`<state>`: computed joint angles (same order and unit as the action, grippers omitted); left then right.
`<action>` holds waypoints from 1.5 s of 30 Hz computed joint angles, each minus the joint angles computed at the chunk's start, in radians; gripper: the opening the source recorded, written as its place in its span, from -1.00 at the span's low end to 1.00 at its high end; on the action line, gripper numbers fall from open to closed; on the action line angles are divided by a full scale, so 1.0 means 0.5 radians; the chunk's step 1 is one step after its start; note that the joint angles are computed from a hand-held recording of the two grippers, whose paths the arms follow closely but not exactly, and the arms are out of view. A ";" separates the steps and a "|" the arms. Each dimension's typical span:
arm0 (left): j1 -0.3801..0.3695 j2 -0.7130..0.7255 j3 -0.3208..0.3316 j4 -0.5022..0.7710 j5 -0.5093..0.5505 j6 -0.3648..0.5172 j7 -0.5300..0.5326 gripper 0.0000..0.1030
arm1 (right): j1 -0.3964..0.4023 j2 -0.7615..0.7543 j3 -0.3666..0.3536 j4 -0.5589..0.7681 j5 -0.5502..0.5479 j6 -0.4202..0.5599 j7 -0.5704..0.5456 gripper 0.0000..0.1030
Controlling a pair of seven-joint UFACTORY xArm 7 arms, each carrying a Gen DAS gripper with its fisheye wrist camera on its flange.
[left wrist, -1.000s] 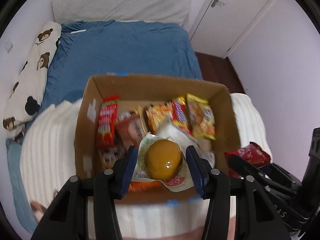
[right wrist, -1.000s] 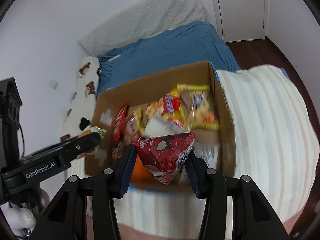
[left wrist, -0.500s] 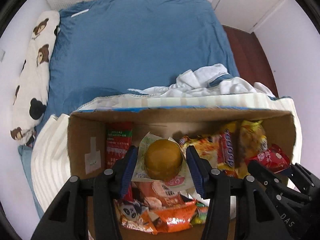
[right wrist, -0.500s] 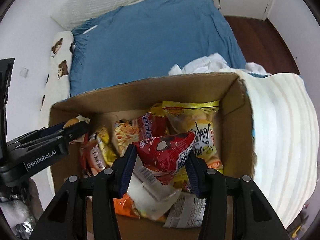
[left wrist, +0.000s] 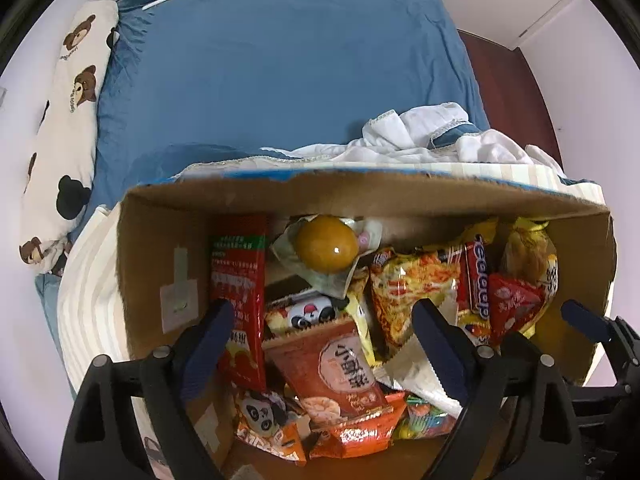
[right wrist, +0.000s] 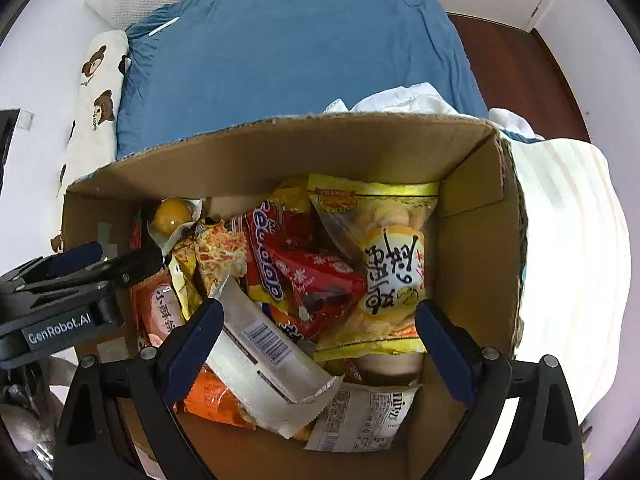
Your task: Organize snacks
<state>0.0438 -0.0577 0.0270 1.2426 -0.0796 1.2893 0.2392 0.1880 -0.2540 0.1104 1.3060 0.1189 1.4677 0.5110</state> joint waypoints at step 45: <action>0.095 -2.655 0.369 -0.676 0.123 0.752 0.123 0.77 | -0.182 -1.566 0.700 0.499 -0.015 0.934 0.455 0.92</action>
